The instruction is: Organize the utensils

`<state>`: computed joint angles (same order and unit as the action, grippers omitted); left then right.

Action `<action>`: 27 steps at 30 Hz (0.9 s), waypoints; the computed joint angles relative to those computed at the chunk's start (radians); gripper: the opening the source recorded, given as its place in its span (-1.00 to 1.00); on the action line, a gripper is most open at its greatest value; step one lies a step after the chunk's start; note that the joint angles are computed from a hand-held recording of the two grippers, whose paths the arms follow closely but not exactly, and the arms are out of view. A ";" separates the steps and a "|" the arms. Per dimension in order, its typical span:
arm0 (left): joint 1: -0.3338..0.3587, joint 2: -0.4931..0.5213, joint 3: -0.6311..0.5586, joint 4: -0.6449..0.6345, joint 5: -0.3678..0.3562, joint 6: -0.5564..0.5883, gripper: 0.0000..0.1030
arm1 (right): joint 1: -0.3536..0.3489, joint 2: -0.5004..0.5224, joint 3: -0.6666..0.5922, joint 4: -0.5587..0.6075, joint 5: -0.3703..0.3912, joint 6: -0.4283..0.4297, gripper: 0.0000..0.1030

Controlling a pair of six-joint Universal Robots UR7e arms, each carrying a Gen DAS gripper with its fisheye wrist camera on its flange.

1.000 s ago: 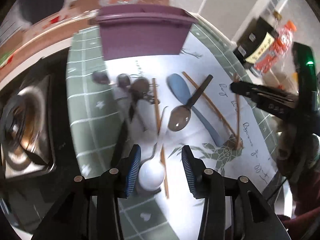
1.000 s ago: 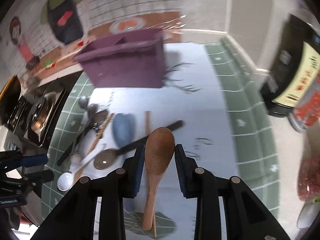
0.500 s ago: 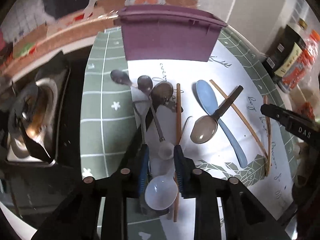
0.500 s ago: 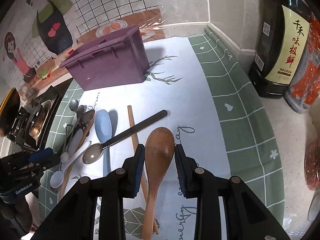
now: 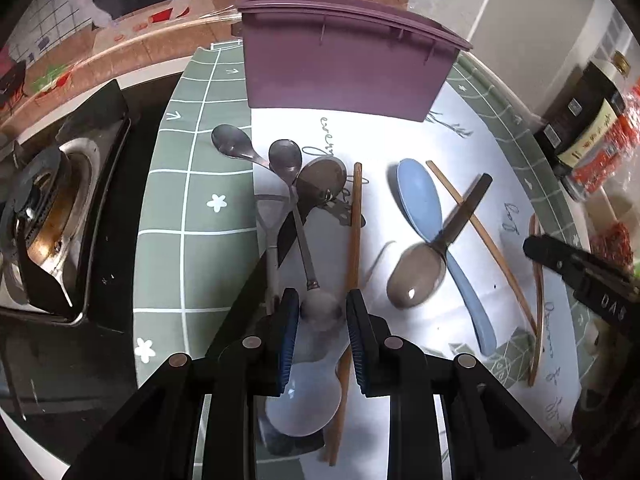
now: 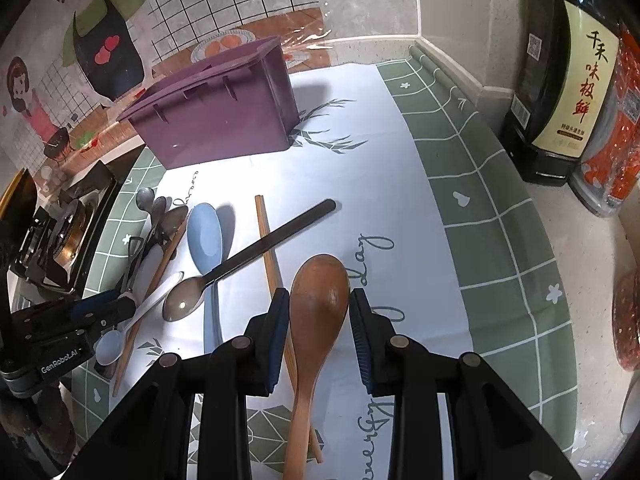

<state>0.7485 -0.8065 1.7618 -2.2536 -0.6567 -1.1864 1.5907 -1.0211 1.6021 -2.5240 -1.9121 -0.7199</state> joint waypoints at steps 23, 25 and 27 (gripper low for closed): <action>-0.191 -0.139 0.117 -0.048 0.255 0.039 -0.58 | 0.068 -0.108 0.100 -0.124 0.055 -0.073 -0.48; -0.199 -0.153 0.120 -0.056 0.259 0.051 -0.58 | 0.078 -0.116 0.100 -0.123 0.062 -0.076 -0.82; -0.204 -0.166 0.122 -0.096 0.256 0.090 -0.58 | 0.088 -0.123 0.093 -0.117 0.077 -0.069 -0.83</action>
<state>0.5442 -0.9723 1.8841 -2.3501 -0.4006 -1.0968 1.6791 -1.1436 1.6948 -2.6405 -1.8346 -0.7887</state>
